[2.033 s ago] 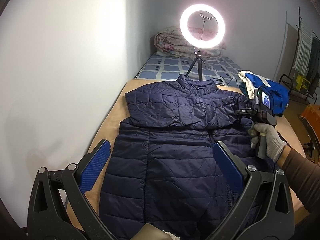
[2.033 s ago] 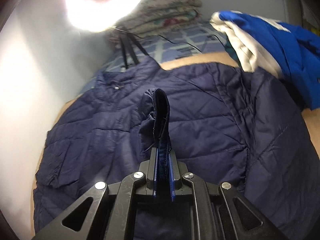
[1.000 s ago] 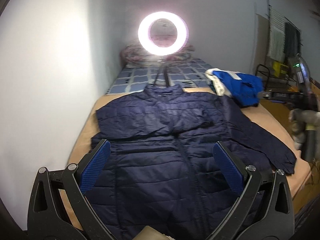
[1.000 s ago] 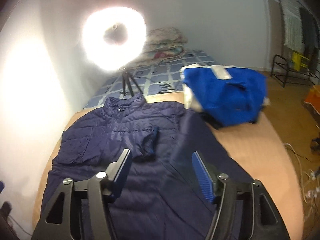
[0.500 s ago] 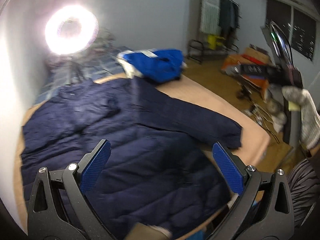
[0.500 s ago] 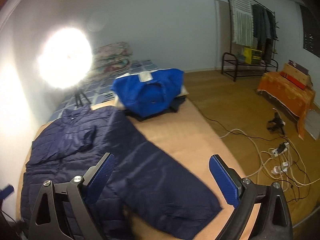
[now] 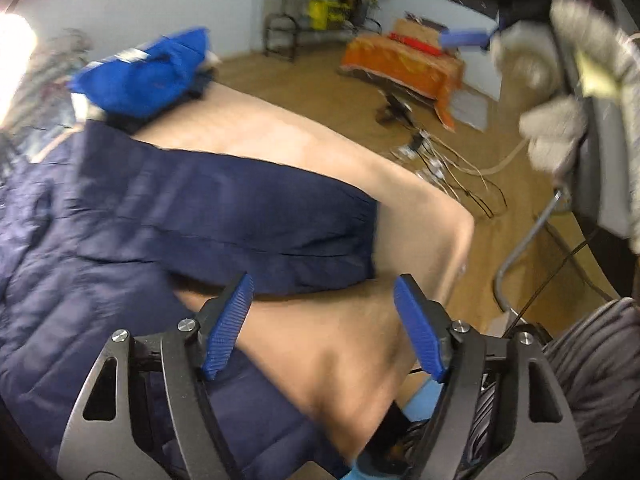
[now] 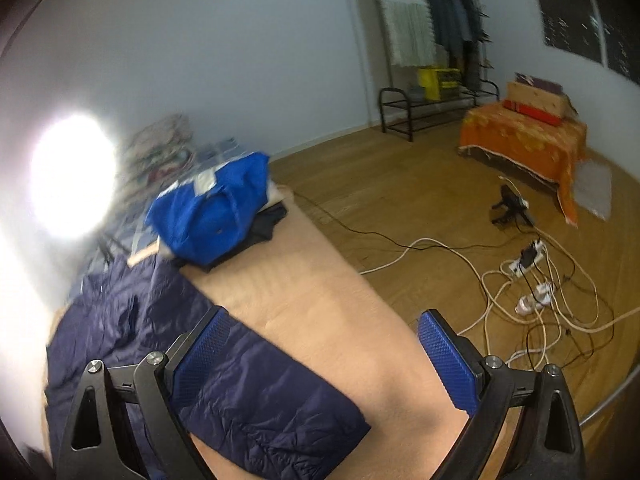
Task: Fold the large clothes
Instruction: 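Move the left tool to the other sleeve cuff and grasp it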
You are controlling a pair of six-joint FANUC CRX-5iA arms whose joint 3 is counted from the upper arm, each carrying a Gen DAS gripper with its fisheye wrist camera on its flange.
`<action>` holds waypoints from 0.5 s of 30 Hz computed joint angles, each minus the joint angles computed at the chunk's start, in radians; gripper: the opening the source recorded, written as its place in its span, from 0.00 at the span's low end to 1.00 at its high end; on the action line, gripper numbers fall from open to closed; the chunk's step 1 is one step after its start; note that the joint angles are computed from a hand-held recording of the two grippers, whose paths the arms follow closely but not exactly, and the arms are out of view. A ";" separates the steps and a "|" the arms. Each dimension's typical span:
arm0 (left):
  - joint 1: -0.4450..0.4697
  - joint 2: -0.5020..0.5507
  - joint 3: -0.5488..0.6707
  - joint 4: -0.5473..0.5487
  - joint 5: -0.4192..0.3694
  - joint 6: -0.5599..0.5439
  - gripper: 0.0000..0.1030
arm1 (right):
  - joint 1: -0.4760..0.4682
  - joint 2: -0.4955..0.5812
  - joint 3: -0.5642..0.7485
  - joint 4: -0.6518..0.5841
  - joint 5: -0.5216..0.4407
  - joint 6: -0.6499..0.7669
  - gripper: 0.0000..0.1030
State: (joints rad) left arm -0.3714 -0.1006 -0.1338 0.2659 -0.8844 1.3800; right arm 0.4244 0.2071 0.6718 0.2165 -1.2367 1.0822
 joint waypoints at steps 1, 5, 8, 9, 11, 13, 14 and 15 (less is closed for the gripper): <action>-0.012 0.024 0.013 0.002 -0.002 -0.004 0.73 | -0.010 0.005 0.008 -0.004 -0.003 -0.009 0.94; -0.064 0.139 0.096 -0.016 -0.024 0.001 0.73 | -0.049 0.018 0.034 -0.021 -0.008 -0.047 0.94; -0.100 0.209 0.171 -0.077 -0.046 0.026 0.73 | -0.063 0.019 0.033 -0.009 0.000 -0.060 0.94; -0.111 0.233 0.199 -0.099 -0.060 0.035 0.73 | -0.065 0.017 0.030 -0.003 0.001 -0.062 0.94; -0.126 0.272 0.247 -0.138 -0.091 0.050 0.73 | -0.067 0.016 0.026 0.005 0.004 -0.069 0.94; -0.150 0.322 0.313 -0.214 -0.132 0.089 0.73 | -0.071 0.015 0.025 0.002 0.006 -0.071 0.94; -0.157 0.340 0.333 -0.239 -0.144 0.104 0.73 | -0.073 0.015 0.026 0.000 0.006 -0.069 0.94; -0.169 0.361 0.363 -0.276 -0.172 0.129 0.73 | -0.071 0.015 0.025 0.002 0.007 -0.066 0.94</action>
State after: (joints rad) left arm -0.5405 0.2604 0.2293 -0.0105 -1.0562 1.5094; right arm 0.3530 0.2223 0.6970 0.2184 -1.2293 1.0158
